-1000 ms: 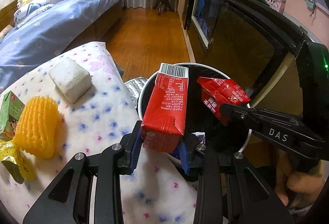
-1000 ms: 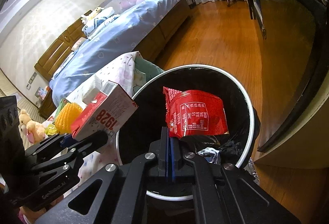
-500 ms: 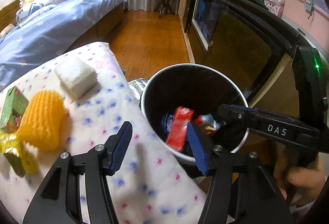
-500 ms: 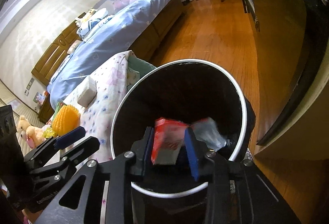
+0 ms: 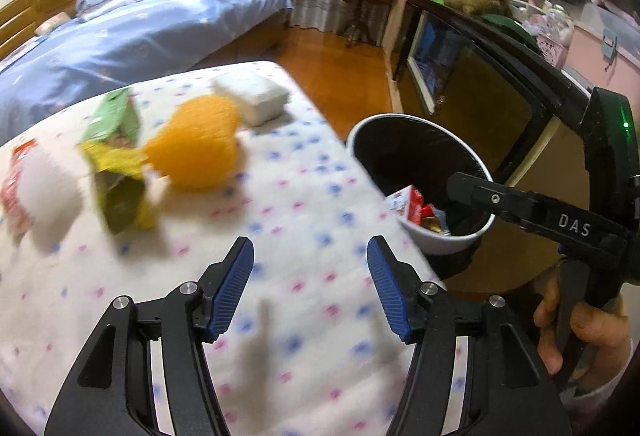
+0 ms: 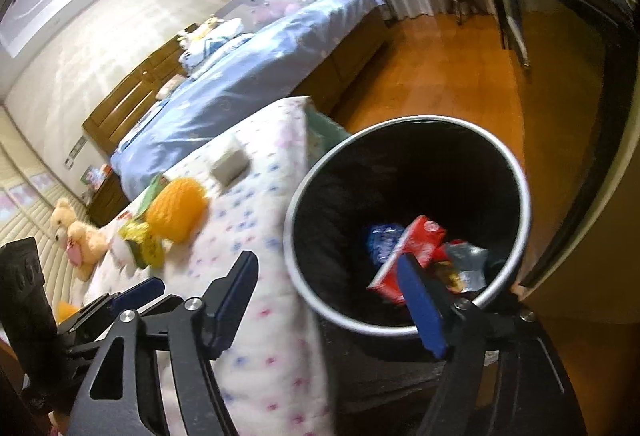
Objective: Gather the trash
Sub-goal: 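Move both tools back over the yellow snack bag and yellow mesh sleeve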
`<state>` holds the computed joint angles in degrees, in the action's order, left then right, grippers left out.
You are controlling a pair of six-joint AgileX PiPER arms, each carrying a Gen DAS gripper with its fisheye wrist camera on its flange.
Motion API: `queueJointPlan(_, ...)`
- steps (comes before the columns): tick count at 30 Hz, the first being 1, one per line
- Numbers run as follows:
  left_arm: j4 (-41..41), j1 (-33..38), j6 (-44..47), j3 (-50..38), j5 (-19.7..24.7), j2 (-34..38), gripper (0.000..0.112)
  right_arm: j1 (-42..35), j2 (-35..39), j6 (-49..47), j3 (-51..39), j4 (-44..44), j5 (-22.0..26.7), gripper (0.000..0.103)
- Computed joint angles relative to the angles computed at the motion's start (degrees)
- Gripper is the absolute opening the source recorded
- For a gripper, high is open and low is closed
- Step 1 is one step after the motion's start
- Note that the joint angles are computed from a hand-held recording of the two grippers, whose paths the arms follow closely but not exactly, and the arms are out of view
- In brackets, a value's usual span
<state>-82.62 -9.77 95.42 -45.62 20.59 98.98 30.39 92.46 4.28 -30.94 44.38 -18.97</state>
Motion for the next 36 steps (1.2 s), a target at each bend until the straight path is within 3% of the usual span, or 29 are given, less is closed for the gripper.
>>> queueJointPlan(9,-3.62,11.16,6.89,3.21,2.18,-1.09,0.061,7.89,4.86,-12.06,-7.70,11.61,-0.31,0.076)
queueJointPlan(19,-2.10,19.72,6.33,1.53,4.20,1.25,0.061,10.40,10.04,-19.12,-14.76,17.87,1.43,0.076)
queueJointPlan(31,3.44,19.22,-0.73,-4.86,4.09,4.93,0.061,9.53,14.79,-29.64,-22.97,24.24,3.95,0.074)
queueJointPlan(36,7.24,17.31,-5.93,-9.20,2.90,7.74,0.061,7.78,17.87,-33.66,-27.63,25.88,6.76,0.062)
